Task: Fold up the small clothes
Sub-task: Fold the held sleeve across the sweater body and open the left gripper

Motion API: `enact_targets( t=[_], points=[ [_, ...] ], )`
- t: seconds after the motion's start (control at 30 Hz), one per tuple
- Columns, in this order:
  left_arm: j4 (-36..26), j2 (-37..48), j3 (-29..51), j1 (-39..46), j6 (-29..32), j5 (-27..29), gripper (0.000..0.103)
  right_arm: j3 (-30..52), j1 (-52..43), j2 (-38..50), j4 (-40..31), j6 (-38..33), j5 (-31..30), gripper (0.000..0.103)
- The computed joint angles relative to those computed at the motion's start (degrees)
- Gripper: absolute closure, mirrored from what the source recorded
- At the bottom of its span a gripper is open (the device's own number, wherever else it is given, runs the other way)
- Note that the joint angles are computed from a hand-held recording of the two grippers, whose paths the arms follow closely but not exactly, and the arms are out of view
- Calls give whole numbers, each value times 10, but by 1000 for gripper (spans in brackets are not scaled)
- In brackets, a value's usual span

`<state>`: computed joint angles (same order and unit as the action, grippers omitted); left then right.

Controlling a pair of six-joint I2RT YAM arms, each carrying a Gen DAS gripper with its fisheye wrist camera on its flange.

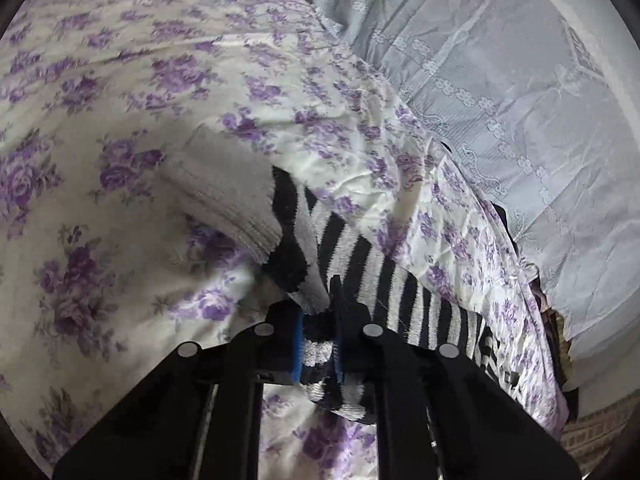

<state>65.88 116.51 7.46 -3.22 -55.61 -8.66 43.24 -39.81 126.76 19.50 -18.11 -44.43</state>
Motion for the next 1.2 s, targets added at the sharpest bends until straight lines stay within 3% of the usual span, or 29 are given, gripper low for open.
enact_targets(
  t=[0.3, 0.47, 0.77, 1.2],
  points=[
    [-322, -165, 101, -210, -4, -159, 93, 13, -1, 4, -20, 7, -7, 42],
    [-469, -175, 198, -304, -1, -222, 93, 25, -9, 6, -46, 8, -25, 42],
    [-601, -127, 359, -416, 9, -268, 93, 36, -24, -2, -86, 6, -62, 42],
    [-708, 91, 689, -500, 72, -267, 93, 75, -57, 3, -143, 19, -114, 42]
  ],
)
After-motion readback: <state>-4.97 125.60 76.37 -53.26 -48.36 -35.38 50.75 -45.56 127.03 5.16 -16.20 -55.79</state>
